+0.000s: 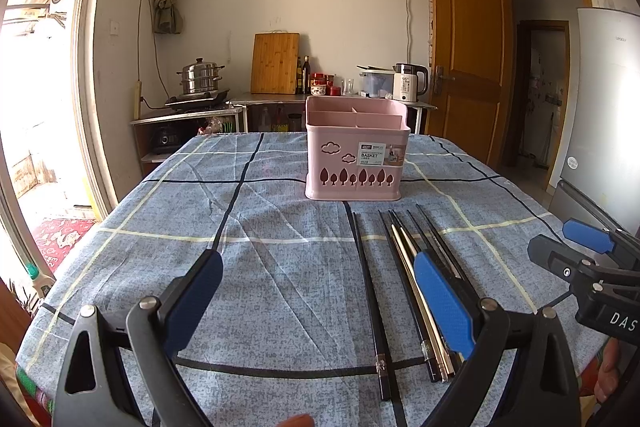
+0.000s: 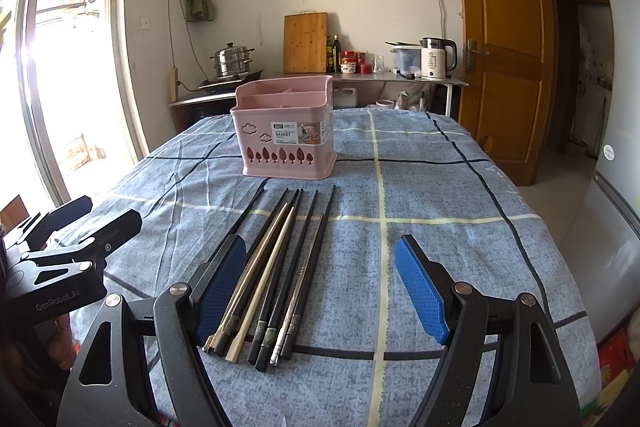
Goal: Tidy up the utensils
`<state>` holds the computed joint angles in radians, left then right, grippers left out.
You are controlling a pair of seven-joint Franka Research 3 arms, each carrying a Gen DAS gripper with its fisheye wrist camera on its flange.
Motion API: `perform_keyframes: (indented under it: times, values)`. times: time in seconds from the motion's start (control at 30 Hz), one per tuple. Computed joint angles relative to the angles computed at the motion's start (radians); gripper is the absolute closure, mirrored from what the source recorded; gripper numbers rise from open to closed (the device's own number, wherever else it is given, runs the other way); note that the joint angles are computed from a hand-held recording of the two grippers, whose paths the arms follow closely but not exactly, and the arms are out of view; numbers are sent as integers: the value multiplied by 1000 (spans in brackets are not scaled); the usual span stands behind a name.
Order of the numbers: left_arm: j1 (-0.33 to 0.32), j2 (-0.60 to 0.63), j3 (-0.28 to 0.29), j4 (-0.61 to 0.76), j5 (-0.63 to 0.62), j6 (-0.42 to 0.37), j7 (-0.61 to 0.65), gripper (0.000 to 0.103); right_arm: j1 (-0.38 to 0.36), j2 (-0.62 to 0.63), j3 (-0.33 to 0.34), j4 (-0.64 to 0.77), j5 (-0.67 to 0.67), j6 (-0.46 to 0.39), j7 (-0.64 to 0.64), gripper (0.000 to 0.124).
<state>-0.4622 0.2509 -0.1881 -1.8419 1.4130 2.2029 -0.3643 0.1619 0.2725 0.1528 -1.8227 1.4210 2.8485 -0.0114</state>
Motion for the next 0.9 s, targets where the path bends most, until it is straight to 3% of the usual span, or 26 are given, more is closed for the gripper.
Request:
perform_keyframes:
  times: [0.27,0.4,0.57,0.67,0.77,0.9]
  values:
    - [17,22,13,29,-24,34,55,5,2,29,0,34,-56,-3,51,47]
    - [47,38,28,53,-51,118,104,5,0,73,-3,90,-161,-18,158,47]
    - [74,108,51,144,-167,167,260,6,4,141,-12,177,-362,-50,349,47]
    - [95,159,65,204,-268,216,375,8,24,209,-45,273,-530,-112,520,58]
    - [135,209,64,257,-413,297,505,13,54,292,-88,395,-696,-195,690,77]
    - [148,282,65,349,-560,298,660,22,71,430,-110,610,-857,-329,851,94]
